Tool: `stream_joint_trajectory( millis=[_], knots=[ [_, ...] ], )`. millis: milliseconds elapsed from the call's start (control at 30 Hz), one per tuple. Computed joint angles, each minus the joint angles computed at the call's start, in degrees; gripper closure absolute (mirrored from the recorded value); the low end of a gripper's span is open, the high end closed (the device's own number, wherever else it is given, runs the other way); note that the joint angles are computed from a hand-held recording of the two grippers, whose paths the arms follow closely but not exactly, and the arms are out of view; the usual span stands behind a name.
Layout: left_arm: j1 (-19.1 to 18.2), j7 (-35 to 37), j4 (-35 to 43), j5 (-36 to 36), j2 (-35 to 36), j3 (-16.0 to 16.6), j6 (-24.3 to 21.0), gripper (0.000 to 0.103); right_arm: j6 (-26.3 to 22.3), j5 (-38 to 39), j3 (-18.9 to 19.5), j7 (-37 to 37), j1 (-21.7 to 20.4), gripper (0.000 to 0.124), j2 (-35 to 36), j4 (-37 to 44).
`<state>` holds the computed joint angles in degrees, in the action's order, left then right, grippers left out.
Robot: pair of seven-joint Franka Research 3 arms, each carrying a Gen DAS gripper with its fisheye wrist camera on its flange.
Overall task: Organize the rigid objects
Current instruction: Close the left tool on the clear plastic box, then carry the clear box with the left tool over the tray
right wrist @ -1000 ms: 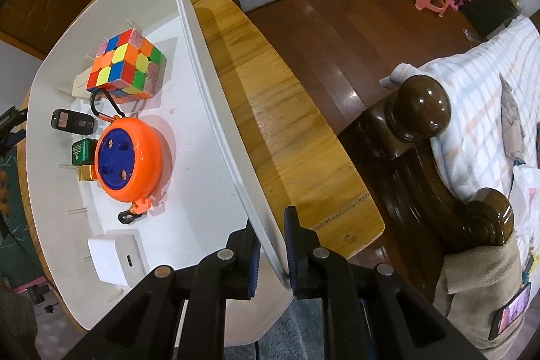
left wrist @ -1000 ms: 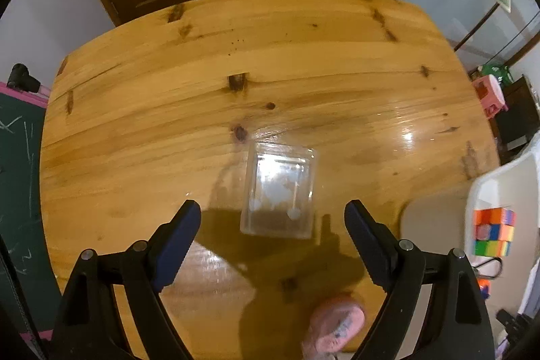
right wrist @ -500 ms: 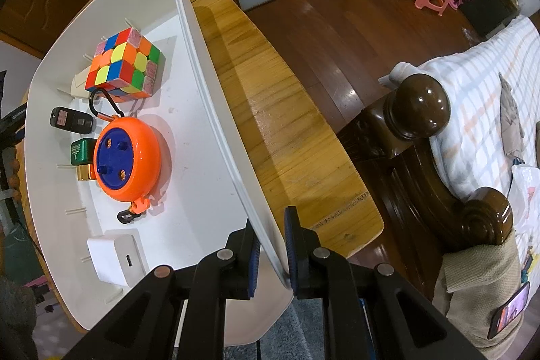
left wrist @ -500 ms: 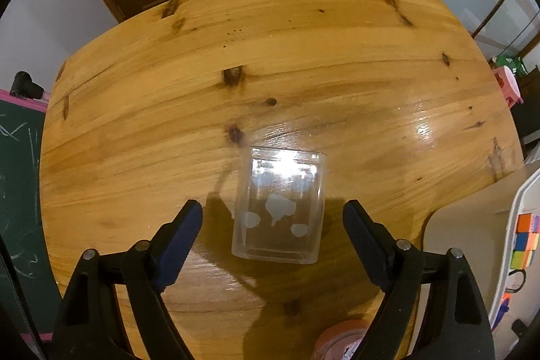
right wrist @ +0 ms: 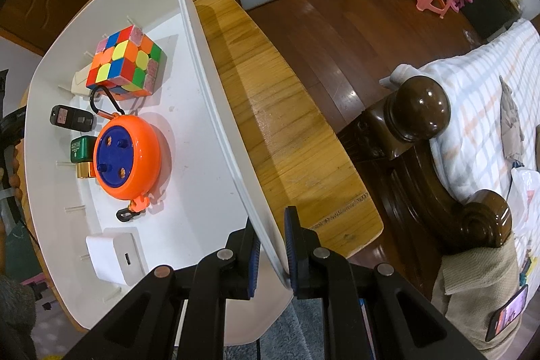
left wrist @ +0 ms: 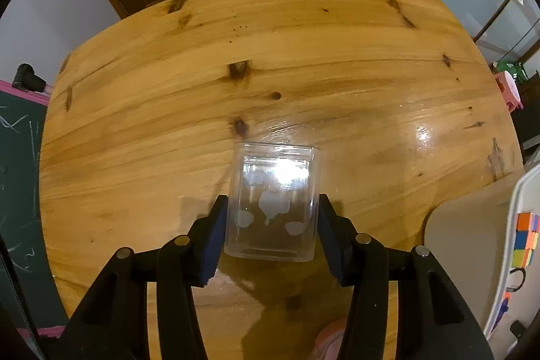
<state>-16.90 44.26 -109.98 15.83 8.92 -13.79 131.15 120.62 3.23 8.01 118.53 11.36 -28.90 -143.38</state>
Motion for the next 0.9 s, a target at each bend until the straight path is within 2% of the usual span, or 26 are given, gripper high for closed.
stream_joint_trajectory(
  millis=[233,533,667,900],
  knots=[
    [-1.1,-0.4,-1.8,2.8,-5.2,-0.8,-0.7,0.048,0.0,0.3,-0.3,-0.8,0.1,0.110,0.2,-0.1],
    [-2.5,-0.6,-3.2,2.2,-12.5,-2.5,-3.3,0.048,0.8,1.4,-0.9,-2.9,0.3,0.111,-0.5,-1.5],
    [-4.4,0.1,-1.3,1.5,-13.6,-4.1,-5.4,0.048,1.1,2.4,-1.3,-4.7,0.4,0.112,-1.0,-2.2],
    [-8.5,0.5,5.5,1.9,-10.6,-6.6,-8.4,0.048,1.9,6.1,-3.0,-9.7,0.8,0.115,-2.4,-4.2]
  ],
)
